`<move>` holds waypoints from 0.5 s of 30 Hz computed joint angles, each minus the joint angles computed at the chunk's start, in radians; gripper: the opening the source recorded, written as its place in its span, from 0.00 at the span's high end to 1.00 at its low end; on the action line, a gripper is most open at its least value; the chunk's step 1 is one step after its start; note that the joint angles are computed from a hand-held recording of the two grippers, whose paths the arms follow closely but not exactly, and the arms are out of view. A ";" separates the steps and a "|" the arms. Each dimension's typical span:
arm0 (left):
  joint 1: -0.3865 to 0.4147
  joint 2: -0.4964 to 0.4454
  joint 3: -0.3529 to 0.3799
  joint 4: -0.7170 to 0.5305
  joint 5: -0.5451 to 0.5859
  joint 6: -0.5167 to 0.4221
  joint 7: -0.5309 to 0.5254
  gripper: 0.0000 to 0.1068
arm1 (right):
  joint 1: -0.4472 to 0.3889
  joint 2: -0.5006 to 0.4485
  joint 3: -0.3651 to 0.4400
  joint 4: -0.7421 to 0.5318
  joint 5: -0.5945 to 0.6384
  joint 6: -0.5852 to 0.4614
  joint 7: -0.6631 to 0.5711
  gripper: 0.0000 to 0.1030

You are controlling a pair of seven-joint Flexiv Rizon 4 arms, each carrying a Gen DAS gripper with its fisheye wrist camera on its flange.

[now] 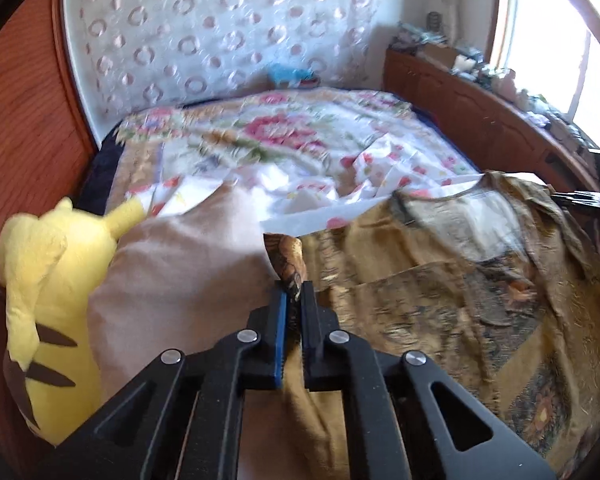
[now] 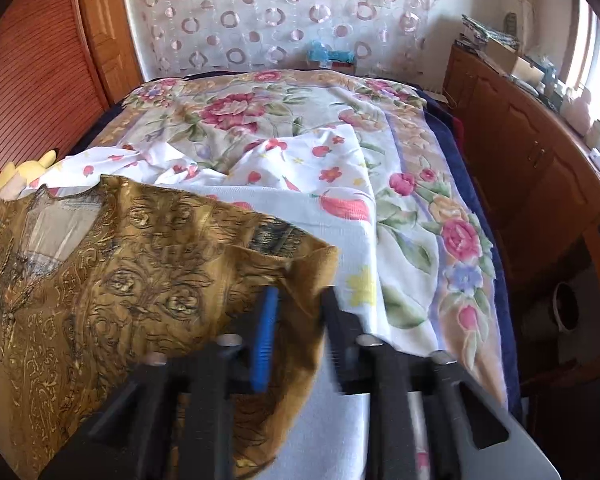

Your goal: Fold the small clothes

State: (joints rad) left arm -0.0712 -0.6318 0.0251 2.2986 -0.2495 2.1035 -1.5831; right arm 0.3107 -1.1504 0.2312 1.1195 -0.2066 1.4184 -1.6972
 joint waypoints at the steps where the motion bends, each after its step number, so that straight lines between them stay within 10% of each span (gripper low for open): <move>1: 0.006 0.009 -0.011 0.009 0.018 0.019 -0.009 0.95 | 0.009 0.006 -0.016 0.011 -0.003 0.007 0.005 0.92; 15: -0.201 0.144 -0.007 0.208 -0.106 0.307 -0.027 0.97 | -0.158 0.195 0.171 0.463 -0.074 0.449 -0.041 0.97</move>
State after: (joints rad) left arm -0.2725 -0.4882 0.0181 2.5063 -0.3559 2.4107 -1.6103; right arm 0.1526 -0.9551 0.4025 1.5823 -0.2803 1.8674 -1.7378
